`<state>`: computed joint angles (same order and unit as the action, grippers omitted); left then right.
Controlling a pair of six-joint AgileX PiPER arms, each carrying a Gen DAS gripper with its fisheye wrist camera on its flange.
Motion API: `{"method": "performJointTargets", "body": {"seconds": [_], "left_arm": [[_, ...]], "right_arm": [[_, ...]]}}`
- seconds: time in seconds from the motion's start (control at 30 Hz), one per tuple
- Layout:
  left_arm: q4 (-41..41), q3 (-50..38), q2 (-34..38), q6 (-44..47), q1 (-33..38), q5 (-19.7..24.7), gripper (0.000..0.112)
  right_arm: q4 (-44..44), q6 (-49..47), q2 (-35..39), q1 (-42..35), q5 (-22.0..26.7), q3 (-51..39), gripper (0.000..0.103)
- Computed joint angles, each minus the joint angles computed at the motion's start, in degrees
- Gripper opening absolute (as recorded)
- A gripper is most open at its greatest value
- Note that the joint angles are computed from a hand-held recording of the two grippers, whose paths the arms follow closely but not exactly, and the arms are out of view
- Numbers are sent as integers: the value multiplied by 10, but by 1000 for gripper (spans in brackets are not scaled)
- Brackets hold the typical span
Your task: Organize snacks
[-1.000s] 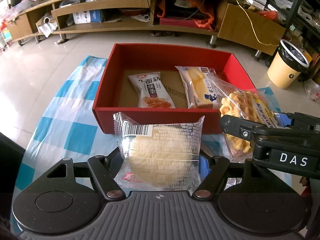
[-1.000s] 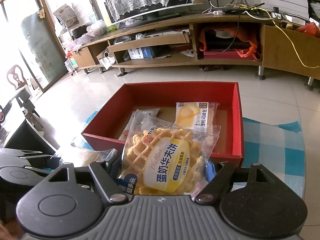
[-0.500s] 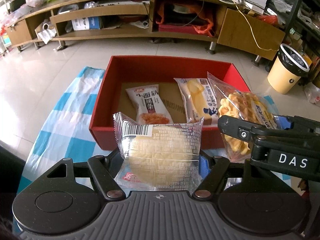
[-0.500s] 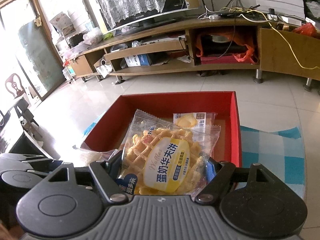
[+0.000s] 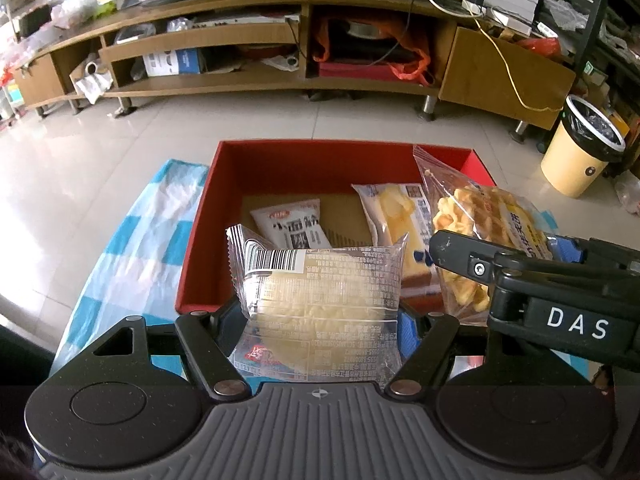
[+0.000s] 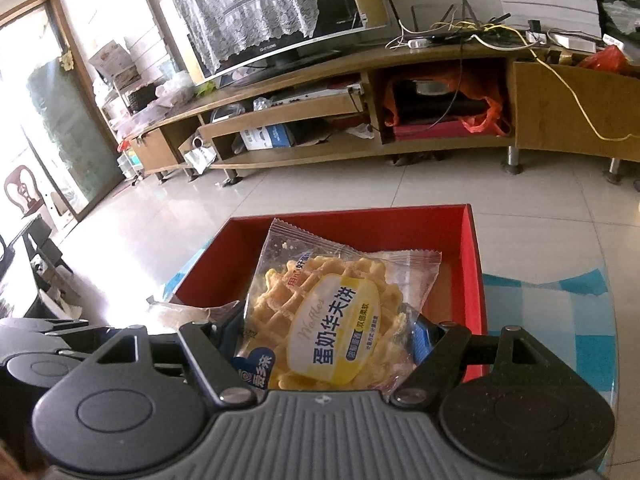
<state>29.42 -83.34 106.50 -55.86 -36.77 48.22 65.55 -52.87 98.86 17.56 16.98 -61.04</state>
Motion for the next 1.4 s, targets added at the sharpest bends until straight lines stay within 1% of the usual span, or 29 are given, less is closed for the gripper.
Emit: {"method": "performJointTargets", "body": {"seconds": [0.1,0.3,0.6,0.9,1.13,1.3,1.33,1.4], "left_arm": [[2,-17,13,5,6,3,78],[5,-57,46,17,15,12,78],[17,-104,88,28,24,27,78],[18,-129,115,39,35,25,77],[18,-156,146,42,47,39,78],[8,-156,159,50,56,44,78],[8,-155,160,50,56,46,79],[12,-151,159,46,56,48,81]], "right_arm": [[-4,12,13,-1,-1,-17,76],[-44,65,45,-2,-3,-55,76],[-85,116,87,-3,-1,-102,76],[-126,160,119,-1,-1,-137,76],[-203,235,160,11,2,-182,76],[-256,284,185,16,15,-206,76],[-273,297,188,18,15,-207,76],[-344,356,188,25,8,-210,76]]}}
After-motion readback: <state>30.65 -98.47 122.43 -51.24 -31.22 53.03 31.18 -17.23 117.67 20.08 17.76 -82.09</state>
